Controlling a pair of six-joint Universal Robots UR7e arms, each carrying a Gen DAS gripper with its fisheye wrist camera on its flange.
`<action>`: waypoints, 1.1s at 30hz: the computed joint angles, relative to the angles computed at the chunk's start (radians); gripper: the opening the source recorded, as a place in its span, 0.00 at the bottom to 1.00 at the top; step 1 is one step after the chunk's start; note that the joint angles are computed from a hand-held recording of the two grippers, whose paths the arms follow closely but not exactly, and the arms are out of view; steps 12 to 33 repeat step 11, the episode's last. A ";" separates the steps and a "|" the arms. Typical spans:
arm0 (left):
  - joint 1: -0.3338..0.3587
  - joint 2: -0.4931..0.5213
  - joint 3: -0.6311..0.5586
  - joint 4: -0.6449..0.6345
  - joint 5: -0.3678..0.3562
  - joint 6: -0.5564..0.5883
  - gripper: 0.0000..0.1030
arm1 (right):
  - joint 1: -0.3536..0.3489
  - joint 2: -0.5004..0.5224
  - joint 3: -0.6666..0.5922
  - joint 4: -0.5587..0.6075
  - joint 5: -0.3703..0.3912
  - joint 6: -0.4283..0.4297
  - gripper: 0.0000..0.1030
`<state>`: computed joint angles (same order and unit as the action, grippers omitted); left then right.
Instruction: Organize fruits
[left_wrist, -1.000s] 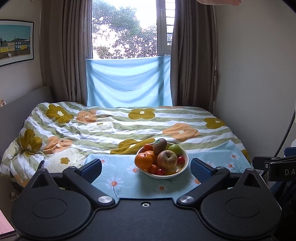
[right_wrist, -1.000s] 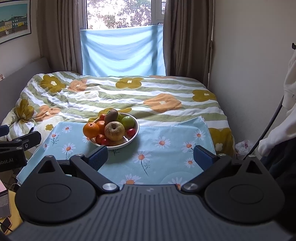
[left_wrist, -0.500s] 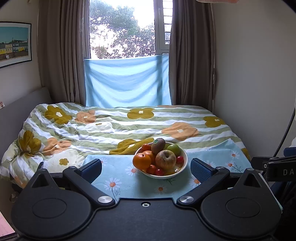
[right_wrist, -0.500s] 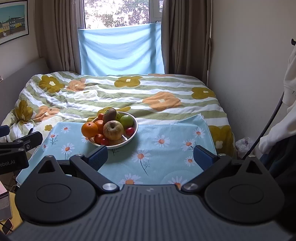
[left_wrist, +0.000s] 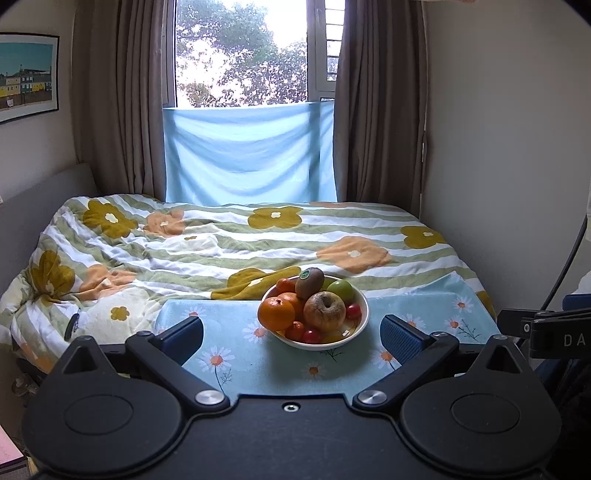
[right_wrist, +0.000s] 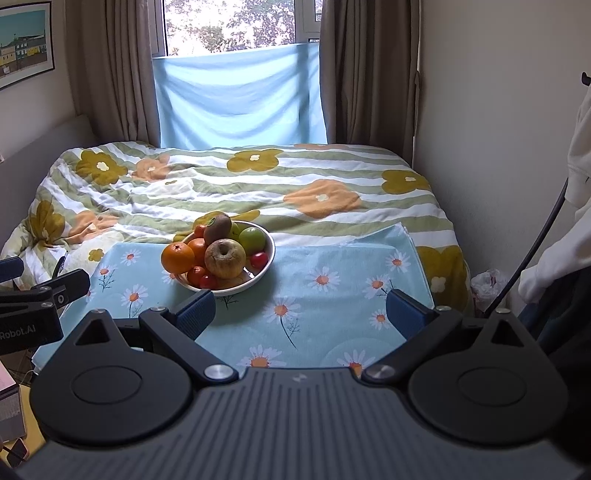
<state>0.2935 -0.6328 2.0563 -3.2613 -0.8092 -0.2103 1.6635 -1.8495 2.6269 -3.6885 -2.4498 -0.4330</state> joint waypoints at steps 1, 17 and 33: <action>0.004 -0.002 -0.001 0.002 -0.009 -0.010 1.00 | -0.001 -0.001 0.000 0.001 0.001 -0.001 1.00; -0.013 0.029 -0.003 -0.047 0.061 0.045 1.00 | -0.006 -0.004 0.002 0.000 0.009 -0.004 1.00; -0.013 0.029 -0.003 -0.047 0.061 0.045 1.00 | -0.006 -0.004 0.002 0.000 0.009 -0.004 1.00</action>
